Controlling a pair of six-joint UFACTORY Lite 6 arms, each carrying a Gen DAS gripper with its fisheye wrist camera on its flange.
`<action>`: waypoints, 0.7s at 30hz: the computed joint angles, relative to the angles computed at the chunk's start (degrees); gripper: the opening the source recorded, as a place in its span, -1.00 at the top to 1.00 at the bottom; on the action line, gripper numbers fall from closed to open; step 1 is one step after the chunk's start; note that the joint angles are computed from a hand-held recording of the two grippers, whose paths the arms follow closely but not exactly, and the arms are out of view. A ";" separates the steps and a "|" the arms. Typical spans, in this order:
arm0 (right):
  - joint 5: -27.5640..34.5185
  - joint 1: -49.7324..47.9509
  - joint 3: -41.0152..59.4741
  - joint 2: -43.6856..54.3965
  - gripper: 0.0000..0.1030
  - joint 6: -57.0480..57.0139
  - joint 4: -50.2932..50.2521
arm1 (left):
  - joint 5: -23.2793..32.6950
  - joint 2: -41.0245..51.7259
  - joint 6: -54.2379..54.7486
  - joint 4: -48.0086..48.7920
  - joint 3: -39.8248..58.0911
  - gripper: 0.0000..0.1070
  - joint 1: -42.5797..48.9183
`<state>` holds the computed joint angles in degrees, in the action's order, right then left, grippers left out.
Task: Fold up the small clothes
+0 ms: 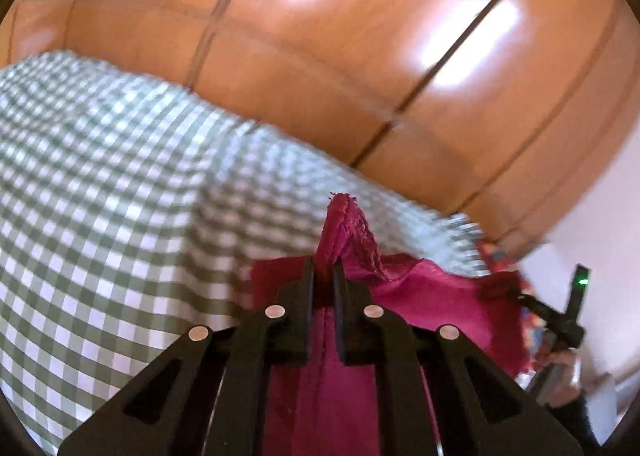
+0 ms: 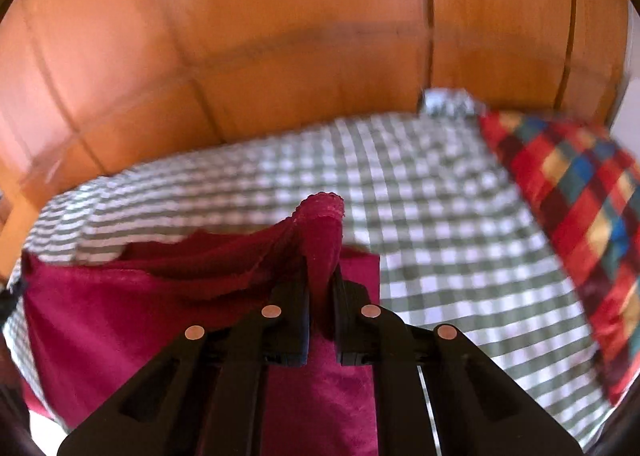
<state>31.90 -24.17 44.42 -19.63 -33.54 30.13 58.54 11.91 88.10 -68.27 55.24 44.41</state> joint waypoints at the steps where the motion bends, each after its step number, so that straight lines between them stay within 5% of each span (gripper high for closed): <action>1: -3.28 1.86 -0.16 4.09 0.85 3.91 -3.37 | -3.34 1.69 -0.99 -0.28 0.33 0.87 -2.18; 4: -8.63 3.67 -0.68 11.09 0.85 9.55 -8.23 | -12.94 6.76 -3.24 -2.14 1.42 0.87 -8.08; 11: -2.70 -4.99 -2.14 2.43 0.85 -11.79 13.60 | -9.64 5.09 0.33 -8.55 0.61 0.86 -7.28; 18: -8.69 1.75 3.70 17.10 0.84 0.36 3.46 | -27.06 11.22 -6.18 -6.60 5.56 0.84 -18.10; 20: -7.15 -0.76 3.67 18.64 0.76 -5.71 10.74 | -29.23 12.48 -7.85 -5.15 5.95 0.79 -18.73; 21: -5.78 -2.21 3.31 17.98 0.54 -8.21 13.44 | -29.43 11.97 -6.96 -5.89 5.39 0.73 -18.56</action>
